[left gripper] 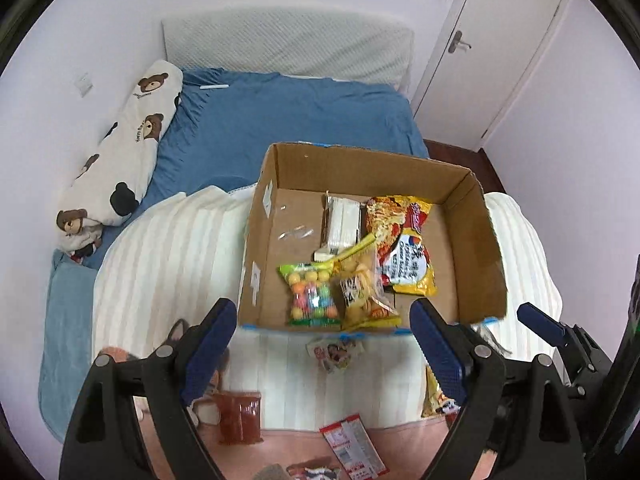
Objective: Organize snacks
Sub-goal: 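Grasp the red-white panda bag with the left tool while the right tool grasps the yellow GUOBA bag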
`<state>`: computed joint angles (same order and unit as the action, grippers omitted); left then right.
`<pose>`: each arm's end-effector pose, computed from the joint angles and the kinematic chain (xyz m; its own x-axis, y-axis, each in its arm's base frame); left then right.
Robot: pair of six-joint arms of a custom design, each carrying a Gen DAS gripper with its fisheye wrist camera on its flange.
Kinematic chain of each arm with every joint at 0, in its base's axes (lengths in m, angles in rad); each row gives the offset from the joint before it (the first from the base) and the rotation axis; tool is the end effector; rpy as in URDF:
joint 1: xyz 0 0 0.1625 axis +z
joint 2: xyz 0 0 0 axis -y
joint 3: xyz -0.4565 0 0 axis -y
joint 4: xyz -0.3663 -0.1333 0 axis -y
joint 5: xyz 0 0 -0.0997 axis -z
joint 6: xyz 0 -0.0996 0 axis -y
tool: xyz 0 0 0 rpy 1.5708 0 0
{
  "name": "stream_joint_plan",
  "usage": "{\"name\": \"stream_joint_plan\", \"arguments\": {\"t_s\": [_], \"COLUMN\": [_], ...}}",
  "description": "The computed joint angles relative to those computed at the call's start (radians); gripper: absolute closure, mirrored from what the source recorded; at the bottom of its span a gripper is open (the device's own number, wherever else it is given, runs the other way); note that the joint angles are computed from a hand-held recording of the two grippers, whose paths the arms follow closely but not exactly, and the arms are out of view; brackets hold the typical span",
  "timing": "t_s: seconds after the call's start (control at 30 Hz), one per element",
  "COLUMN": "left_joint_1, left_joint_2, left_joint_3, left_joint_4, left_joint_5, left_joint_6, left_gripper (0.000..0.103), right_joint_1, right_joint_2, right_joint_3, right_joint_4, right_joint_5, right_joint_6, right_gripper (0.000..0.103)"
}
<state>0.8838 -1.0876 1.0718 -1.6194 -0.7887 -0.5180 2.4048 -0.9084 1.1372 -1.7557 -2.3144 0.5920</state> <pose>-0.2755 -0.6567 0.5084 -0.8149 -0.0216 -0.5792 0.2640 0.8758 -0.4042 0.5878 -0.4443 0.3618 -0.8050 -0.0943 0.5857 -0.3503 0.8724 -0.3410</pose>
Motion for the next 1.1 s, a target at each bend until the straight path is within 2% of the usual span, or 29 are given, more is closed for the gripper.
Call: {"name": "stream_joint_plan", "arguments": {"t_s": [0.07,0.1,0.13,0.2,0.23,0.37,0.53,0.6,0.67,0.7,0.8,0.9,0.93,0.97,1.03,1.07,1.1], "left_joint_1": [-0.014,-0.019,-0.021,-0.012,-0.005,0.066,0.135,0.152,0.159,0.162,0.162,0.156,0.154,0.149,0.141,0.133,0.127], "left_joint_2": [-0.045,-0.072,-0.098,-0.144,-0.160,-0.213,-0.265,-0.270,-0.274,-0.274,-0.264,-0.247,-0.239,-0.236,-0.228,-0.226,-0.225], "left_joint_3": [0.071,0.114,0.157,0.238,0.270,0.413,0.582,0.625,0.663,0.680,0.707,0.722,0.723,0.725,0.720,0.719,0.718], "left_joint_4": [-0.006,0.001,0.016,0.023,0.035,0.065,0.034,0.022,0.004,-0.012,-0.053,-0.085,-0.098,-0.103,-0.103,-0.101,-0.103], "left_joint_5": [0.001,0.000,-0.008,-0.055,-0.078,-0.243,-0.400,-0.449,-0.466,-0.477,-0.488,-0.473,-0.463,-0.447,-0.420,-0.391,-0.372], "left_joint_6": [-0.039,-0.080,-0.133,-0.203,-0.239,-0.344,-0.402,-0.403,-0.404,-0.400,-0.388,-0.373,-0.372,-0.373,-0.369,-0.373,-0.368], "left_gripper": [0.014,0.014,0.014,0.014,0.014,0.014,0.014,0.014,0.014,0.014,0.014,0.016,0.024,0.028,0.046,0.050,0.050], "right_joint_1": [0.006,0.006,0.006,0.003,0.001,-0.010,-0.042,-0.049,-0.056,-0.063,-0.085,-0.100,-0.105,-0.116,-0.133,-0.142,-0.152], "right_joint_2": [-0.032,-0.052,-0.075,-0.130,-0.157,-0.270,-0.391,-0.425,-0.453,-0.465,-0.477,-0.421,-0.403,-0.385,-0.330,-0.307,-0.288], "right_joint_3": [0.044,0.069,0.101,0.176,0.214,0.364,0.497,0.525,0.545,0.553,0.565,0.532,0.527,0.525,0.501,0.492,0.489], "right_joint_4": [0.004,0.002,-0.007,-0.001,-0.010,0.005,0.059,0.089,0.123,0.134,0.122,0.119,0.116,0.098,0.121,0.130,0.132], "right_joint_5": [0.018,0.035,0.056,0.093,0.109,0.148,0.194,0.191,0.183,0.182,0.181,0.139,0.129,0.120,0.098,0.088,0.084], "right_joint_6": [0.039,0.056,0.070,0.130,0.149,0.259,0.417,0.455,0.482,0.490,0.468,0.397,0.378,0.353,0.321,0.312,0.298], "right_gripper": [0.005,0.012,0.025,0.039,0.042,0.042,0.039,0.038,0.032,0.029,0.029,0.029,0.029,0.029,0.029,0.029,0.029]}}
